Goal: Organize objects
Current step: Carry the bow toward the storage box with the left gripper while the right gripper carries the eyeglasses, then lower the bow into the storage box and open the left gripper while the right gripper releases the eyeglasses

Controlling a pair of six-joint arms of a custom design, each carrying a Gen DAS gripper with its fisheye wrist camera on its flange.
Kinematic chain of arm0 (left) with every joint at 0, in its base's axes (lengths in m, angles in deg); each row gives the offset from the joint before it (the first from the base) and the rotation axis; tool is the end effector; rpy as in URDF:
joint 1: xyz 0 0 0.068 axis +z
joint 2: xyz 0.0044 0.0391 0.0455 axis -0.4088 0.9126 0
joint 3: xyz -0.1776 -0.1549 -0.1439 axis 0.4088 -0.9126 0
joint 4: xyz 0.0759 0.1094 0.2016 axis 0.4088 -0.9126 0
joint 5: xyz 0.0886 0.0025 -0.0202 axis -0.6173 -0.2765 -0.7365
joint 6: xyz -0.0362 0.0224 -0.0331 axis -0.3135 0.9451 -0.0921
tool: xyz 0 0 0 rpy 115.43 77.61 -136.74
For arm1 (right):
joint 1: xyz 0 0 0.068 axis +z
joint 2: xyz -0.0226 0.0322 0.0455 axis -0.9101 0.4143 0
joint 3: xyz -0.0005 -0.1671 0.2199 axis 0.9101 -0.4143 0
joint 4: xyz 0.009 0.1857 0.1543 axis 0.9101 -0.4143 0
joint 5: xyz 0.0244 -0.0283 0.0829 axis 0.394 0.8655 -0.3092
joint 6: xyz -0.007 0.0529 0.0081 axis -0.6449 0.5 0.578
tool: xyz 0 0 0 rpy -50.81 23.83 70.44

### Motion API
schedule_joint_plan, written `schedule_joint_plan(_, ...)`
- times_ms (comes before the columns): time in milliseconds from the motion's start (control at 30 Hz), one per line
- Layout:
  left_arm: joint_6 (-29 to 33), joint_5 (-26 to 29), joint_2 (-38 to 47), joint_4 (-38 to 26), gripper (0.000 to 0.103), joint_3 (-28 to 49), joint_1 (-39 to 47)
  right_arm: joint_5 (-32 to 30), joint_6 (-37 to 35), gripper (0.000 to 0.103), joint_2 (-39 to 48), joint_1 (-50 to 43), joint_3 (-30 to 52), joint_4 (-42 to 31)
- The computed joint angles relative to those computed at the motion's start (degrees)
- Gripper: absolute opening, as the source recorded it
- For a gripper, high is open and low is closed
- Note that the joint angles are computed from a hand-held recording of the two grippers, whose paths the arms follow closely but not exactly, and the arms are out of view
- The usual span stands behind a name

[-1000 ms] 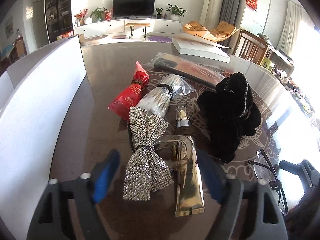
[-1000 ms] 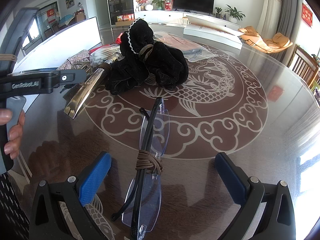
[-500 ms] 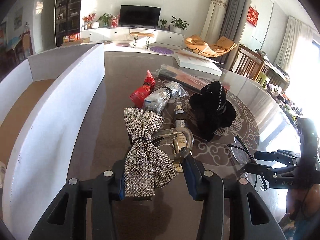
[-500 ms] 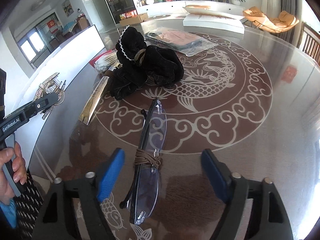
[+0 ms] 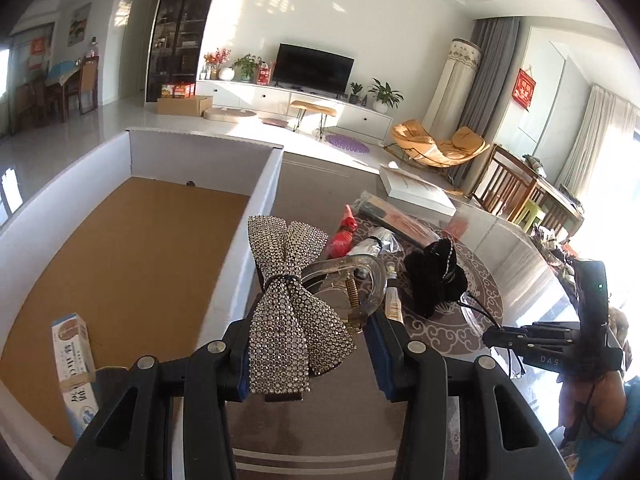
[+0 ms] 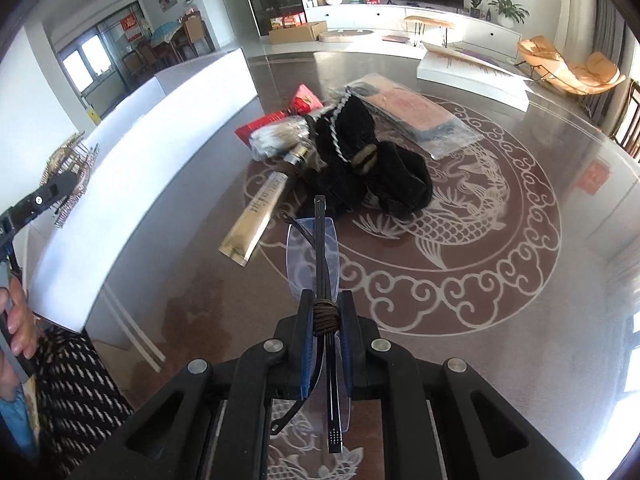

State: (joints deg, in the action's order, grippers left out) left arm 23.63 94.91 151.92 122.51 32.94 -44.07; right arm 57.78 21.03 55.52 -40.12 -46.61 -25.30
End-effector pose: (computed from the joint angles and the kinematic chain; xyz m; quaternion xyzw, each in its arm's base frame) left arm 0.3326 -0.1290 0.0807 0.1451 0.8866 -0.1985 0.3917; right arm 0.2649 0.1221 0.0720 0.0388 0.9532 0.0957 0.2842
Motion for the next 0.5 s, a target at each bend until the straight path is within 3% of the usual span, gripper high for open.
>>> schedule_joint_plan(200, 3.03, 2.41, -2.47, -6.76, 0.046, 2.48, 12.66, -3.56, 1.19, 0.012, 1.42, 8.40, 18.27, -6.96)
schedule_joint_plan(367, 7.32, 0.01, 0.87, -14.39, 0.046, 8.73, 20.02, -5.18, -1.22, 0.012, 14.56, 15.25, 44.43, -15.84)
schedule_joint_plan(500, 9.26, -3.22, 3.59, -16.79, 0.046, 10.98, 22.68, -4.68, -3.76, 0.013, 28.46, 17.82, 68.55, -26.59)
